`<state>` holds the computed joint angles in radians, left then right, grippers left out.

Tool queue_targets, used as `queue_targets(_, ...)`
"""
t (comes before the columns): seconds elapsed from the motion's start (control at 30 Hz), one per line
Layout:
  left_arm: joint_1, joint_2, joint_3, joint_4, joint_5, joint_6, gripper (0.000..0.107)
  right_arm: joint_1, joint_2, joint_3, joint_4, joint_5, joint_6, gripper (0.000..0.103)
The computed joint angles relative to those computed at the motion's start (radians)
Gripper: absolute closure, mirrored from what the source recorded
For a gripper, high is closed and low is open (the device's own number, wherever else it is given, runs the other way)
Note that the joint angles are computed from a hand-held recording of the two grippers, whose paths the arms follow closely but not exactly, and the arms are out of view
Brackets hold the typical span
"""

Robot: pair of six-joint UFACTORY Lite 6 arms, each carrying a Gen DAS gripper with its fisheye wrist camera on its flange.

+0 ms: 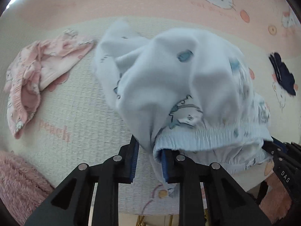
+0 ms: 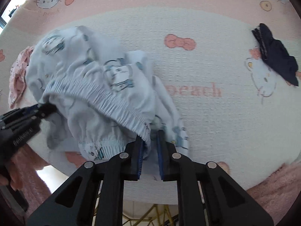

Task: Fold clothes
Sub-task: 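Lift the pants by the waistband with both grippers and pull them apart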

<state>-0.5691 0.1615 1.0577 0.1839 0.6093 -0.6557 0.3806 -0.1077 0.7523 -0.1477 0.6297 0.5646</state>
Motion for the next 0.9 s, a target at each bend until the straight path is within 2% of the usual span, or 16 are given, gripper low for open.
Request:
queue_targets(0.07, 0.058, -0.096, -0.060, -0.053, -0.015, 0.054, 0.085, -0.012, -0.061, -0.028, -0.018, 0.025, 0.010, 0.087)
queue_targets(0.2, 0.065, -0.264, -0.088, 0.021, 0.029, 0.013, 0.085, 0.065, -0.120, 0.017, -0.083, 0.092, 0.073, 0.087)
queue_targets(0.27, -0.011, -0.235, -0.021, 0.057, 0.005, -0.094, 0.091, 0.076, -0.139, 0.030, -0.008, 0.082, -0.026, 0.094)
queue_targets(0.33, -0.030, -0.216, 0.032, 0.036, 0.002, -0.112, 0.097, 0.064, -0.124, 0.018, 0.197, 0.033, -0.226, 0.096)
queue_targets(0.4, -0.057, -0.200, 0.088, 0.007, -0.004, -0.121, 0.100, 0.060, -0.082, -0.013, 0.331, 0.013, -0.333, 0.097)
queue_targets(0.53, -0.124, -0.256, 0.214, -0.007, 0.023, -0.096, 0.100, 0.097, -0.130, -0.008, 0.221, 0.054, -0.201, 0.097)
queue_targets(0.6, -0.146, -0.271, 0.324, 0.001, 0.060, -0.065, 0.100, 0.088, -0.187, 0.085, 0.140, 0.124, -0.142, 0.097)
queue_targets(0.63, -0.158, -0.271, 0.389, 0.001, 0.080, -0.054, 0.100, 0.057, -0.223, 0.140, 0.157, 0.156, -0.169, 0.097)
queue_targets(0.7, -0.148, -0.262, 0.511, -0.067, 0.100, 0.041, 0.100, -0.052, -0.304, 0.246, 0.317, 0.197, -0.291, 0.097)
queue_targets(0.77, -0.164, -0.226, 0.622, -0.049, 0.162, 0.066, 0.100, -0.142, -0.326, 0.398, 0.436, 0.244, -0.339, 0.097)
queue_targets(0.83, -0.182, -0.174, 0.728, -0.028, 0.235, 0.090, 0.100, -0.120, -0.294, 0.548, 0.387, 0.292, -0.308, 0.097)
queue_targets(0.9, -0.195, -0.157, 0.723, -0.023, 0.240, 0.087, 0.100, 0.002, -0.238, 0.687, 0.195, 0.352, -0.192, 0.094)
